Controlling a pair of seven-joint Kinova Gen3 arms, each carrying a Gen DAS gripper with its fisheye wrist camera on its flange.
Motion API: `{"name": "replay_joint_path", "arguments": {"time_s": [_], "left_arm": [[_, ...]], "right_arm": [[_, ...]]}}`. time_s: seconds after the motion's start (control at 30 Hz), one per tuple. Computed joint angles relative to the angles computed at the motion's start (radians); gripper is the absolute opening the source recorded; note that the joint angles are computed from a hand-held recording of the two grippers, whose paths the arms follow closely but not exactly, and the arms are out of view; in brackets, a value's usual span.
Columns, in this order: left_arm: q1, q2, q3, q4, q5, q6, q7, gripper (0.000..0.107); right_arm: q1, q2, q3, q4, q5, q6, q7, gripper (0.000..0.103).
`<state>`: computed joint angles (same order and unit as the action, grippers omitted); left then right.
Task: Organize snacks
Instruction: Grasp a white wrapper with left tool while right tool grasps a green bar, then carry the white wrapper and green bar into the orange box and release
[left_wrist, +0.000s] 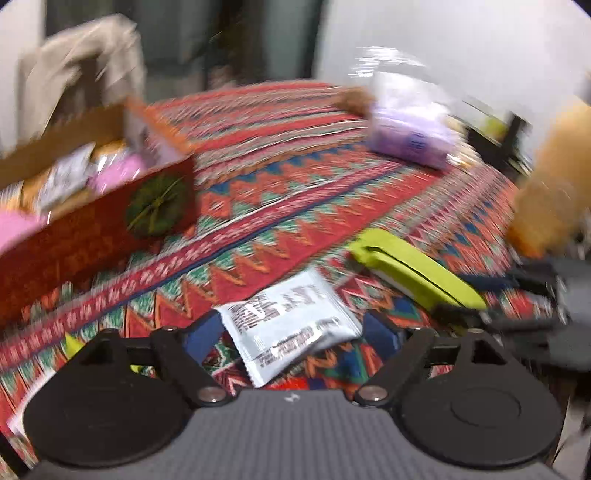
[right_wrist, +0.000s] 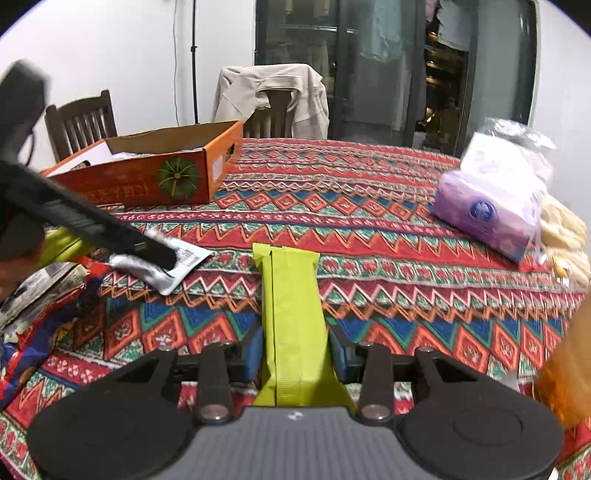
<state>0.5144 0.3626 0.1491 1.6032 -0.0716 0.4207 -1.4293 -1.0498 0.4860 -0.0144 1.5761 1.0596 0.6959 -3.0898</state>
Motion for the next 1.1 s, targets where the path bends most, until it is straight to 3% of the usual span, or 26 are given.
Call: {"name": "replay_joint_path", "arguments": {"time_s": [0.13, 0.27, 0.4, 0.5, 0.63, 0.8, 0.9, 0.97, 1.03, 1.1], "left_arm": [[0.113, 0.012, -0.091, -0.037, -0.115, 0.058, 0.052, 0.092], [0.15, 0.045, -0.114, -0.056, -0.21, 0.038, 0.129, 0.095], [0.139, 0.098, -0.088, -0.128, -0.25, 0.104, 0.08, 0.095], [0.132, 0.121, -0.102, -0.155, -0.224, 0.104, 0.119, 0.091], [0.072, 0.112, -0.077, -0.159, -0.114, 0.117, 0.092, 0.069], [-0.12, 0.049, 0.112, -0.053, 0.048, 0.067, -0.091, 0.084], [-0.086, 0.042, 0.089, -0.044, 0.013, 0.083, -0.147, 0.084], [-0.013, 0.044, 0.018, -0.053, -0.013, 0.097, -0.135, 0.079], [-0.009, 0.041, 0.015, -0.056, -0.007, 0.1, -0.14, 0.059], [0.014, 0.04, -0.008, -0.068, -0.02, 0.113, -0.11, 0.05]], "right_arm": [[0.009, -0.01, -0.003, 0.016, 0.001, -0.028, -0.008, 0.037], [0.018, -0.002, -0.001, 0.007, 0.002, -0.056, -0.008, 0.038], [0.018, -0.003, 0.007, 0.01, -0.009, -0.074, -0.008, 0.04], [0.024, -0.007, 0.014, 0.018, -0.014, -0.098, -0.009, 0.04], [0.026, 0.001, 0.024, 0.009, -0.016, -0.111, -0.003, 0.04], [0.025, -0.002, 0.037, 0.008, -0.02, -0.129, 0.012, 0.04], [0.025, -0.003, 0.044, 0.015, -0.017, -0.147, -0.001, 0.04], [0.028, 0.002, 0.044, 0.01, -0.023, -0.149, 0.006, 0.04], [0.023, 0.004, 0.05, 0.01, -0.021, -0.153, 0.002, 0.04], [0.022, 0.005, 0.051, 0.009, -0.025, -0.156, 0.005, 0.04]]}}
